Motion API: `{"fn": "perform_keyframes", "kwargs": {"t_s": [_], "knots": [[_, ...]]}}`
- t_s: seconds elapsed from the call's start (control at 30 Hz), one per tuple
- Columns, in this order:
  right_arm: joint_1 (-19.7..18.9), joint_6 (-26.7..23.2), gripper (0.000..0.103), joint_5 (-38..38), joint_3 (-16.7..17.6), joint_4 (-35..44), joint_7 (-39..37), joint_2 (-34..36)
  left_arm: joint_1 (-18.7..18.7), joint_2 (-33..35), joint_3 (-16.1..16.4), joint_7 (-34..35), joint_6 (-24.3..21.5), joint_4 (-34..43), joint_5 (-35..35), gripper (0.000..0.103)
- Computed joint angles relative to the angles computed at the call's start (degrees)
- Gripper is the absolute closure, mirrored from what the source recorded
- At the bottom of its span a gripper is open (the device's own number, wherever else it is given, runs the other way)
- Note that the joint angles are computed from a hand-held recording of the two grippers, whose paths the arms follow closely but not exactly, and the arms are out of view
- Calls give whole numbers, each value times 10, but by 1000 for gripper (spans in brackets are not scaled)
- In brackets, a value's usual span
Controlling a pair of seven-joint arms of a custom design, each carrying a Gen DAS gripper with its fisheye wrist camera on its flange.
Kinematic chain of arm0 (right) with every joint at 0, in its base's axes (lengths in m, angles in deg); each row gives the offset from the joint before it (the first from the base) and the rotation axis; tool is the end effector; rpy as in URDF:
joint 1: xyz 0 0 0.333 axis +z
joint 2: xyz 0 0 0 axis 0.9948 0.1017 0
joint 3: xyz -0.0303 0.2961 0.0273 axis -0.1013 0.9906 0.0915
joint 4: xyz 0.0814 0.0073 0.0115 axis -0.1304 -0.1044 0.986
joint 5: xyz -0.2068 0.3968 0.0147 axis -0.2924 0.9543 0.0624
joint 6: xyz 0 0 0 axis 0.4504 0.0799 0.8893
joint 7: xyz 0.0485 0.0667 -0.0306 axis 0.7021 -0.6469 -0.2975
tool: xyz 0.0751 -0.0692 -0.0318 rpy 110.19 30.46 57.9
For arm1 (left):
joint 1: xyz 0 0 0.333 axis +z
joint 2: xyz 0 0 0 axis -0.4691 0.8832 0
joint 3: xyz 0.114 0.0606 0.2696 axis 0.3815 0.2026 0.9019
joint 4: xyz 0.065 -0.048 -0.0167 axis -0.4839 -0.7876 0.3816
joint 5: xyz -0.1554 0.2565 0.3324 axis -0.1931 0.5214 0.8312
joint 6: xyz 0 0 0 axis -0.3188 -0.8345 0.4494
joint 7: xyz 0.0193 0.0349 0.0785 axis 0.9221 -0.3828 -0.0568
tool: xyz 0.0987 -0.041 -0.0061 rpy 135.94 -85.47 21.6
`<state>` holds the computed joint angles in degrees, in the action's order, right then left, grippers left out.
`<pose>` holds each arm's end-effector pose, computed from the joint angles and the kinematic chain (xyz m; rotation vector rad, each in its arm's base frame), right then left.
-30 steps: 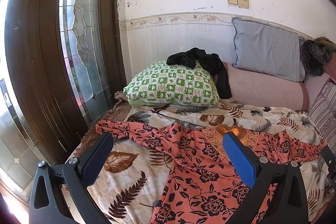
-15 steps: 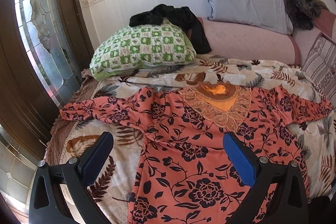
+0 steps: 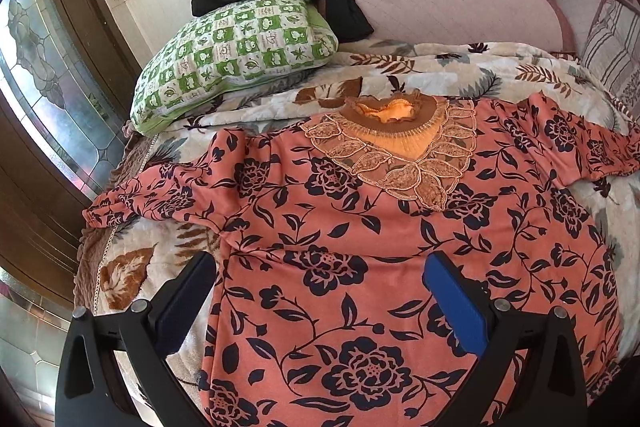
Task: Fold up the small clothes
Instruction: 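Grasp the sleeve end of the dress with the right tool, then fold the held sleeve across the dress body with the right tool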
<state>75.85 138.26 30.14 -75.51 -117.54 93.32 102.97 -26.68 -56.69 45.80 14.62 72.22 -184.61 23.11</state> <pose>0.6927 -0.0920 0.3650 -0.6207 2.1343 -0.1253 0.4604 -0.1162 0.4473 -1.9690 1.4734 -0.2413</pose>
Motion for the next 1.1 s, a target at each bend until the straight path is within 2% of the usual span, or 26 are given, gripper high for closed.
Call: {"fn": "perform_keyframes", "kwargs": {"t_s": [0.03,0.1,0.17,0.2,0.23,0.3,0.43,0.5,0.57,0.7,0.87,1.0,1.1], "knots": [[1,-11,44,-10,-5,16,16,15,0,3,-1,-1,-1,3,0,0],[23,-35,62,-96,-38,44,107,43,0,10,-2,-2,-3,8,2,0],[16,-30,70,-118,-31,59,125,57,-1,13,-2,-1,-6,11,5,0],[6,-25,80,-118,-20,61,118,59,-2,13,-1,0,-6,10,5,0],[2,-22,84,-127,-16,59,118,58,-4,12,0,1,-6,9,5,0],[10,-14,94,-172,-24,50,144,48,-5,8,1,3,-5,6,4,0],[-54,9,95,-67,62,32,-6,12,-7,-10,8,3,4,-10,-5,0],[-68,1,95,7,86,26,-85,-8,-6,-22,11,4,10,-20,-12,0],[-76,-29,95,78,100,23,-150,-28,-2,-38,11,3,15,-33,-17,0],[-41,-68,95,92,94,15,-183,-59,7,-73,20,6,23,-63,-36,0],[23,-108,95,109,99,24,-221,-72,29,-133,33,14,32,-112,-60,0],[88,-130,95,115,109,56,-228,-45,52,-182,47,30,31,-150,-79,0],[149,-131,95,86,113,93,-211,-1,74,-223,53,43,27,-179,-89,0]]}}
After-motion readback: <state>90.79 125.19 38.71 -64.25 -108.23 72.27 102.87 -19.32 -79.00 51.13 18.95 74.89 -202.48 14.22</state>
